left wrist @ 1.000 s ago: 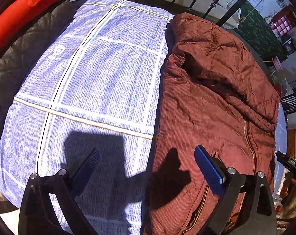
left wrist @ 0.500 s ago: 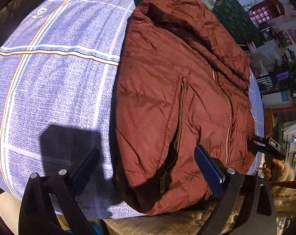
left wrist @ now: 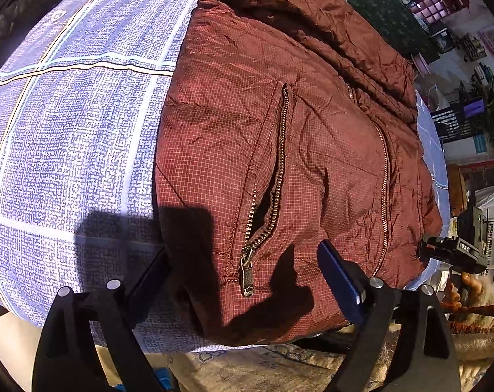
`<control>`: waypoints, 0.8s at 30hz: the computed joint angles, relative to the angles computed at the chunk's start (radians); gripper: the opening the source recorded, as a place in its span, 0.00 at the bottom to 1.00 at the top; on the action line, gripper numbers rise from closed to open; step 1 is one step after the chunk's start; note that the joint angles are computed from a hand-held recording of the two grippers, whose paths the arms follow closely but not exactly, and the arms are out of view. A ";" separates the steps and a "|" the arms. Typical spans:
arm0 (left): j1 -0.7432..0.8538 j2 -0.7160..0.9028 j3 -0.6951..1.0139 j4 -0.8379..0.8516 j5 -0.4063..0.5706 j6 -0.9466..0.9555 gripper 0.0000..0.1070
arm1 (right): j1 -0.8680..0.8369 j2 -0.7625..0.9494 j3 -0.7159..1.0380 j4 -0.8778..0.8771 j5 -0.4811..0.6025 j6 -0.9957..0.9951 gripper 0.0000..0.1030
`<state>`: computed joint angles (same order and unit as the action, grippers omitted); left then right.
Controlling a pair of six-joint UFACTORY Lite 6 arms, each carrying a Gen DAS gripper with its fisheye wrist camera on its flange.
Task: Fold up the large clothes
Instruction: 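Grasp the jacket's hem edge with both grippers side by side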
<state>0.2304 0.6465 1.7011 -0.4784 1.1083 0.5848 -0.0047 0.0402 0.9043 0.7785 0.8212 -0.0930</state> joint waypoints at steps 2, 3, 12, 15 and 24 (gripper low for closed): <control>0.010 0.002 0.002 -0.006 0.010 0.004 0.71 | 0.030 0.005 -0.001 0.002 0.005 -0.016 0.71; 0.014 0.004 0.002 -0.009 0.013 0.003 0.69 | 0.054 0.013 0.004 -0.019 -0.001 -0.006 0.70; 0.039 -0.028 -0.039 -0.035 0.035 0.024 0.39 | 0.130 0.041 0.059 -0.106 0.014 0.032 0.42; 0.032 -0.050 -0.065 -0.058 0.051 0.049 0.36 | 0.129 0.020 0.053 -0.085 0.023 0.020 0.32; 0.035 -0.062 -0.069 -0.055 0.064 0.085 0.18 | 0.103 -0.074 0.005 -0.093 0.059 0.006 0.26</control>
<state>0.2655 0.5850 1.6319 -0.5339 1.1720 0.6698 0.0986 -0.0343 0.9090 0.6857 0.8798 -0.0871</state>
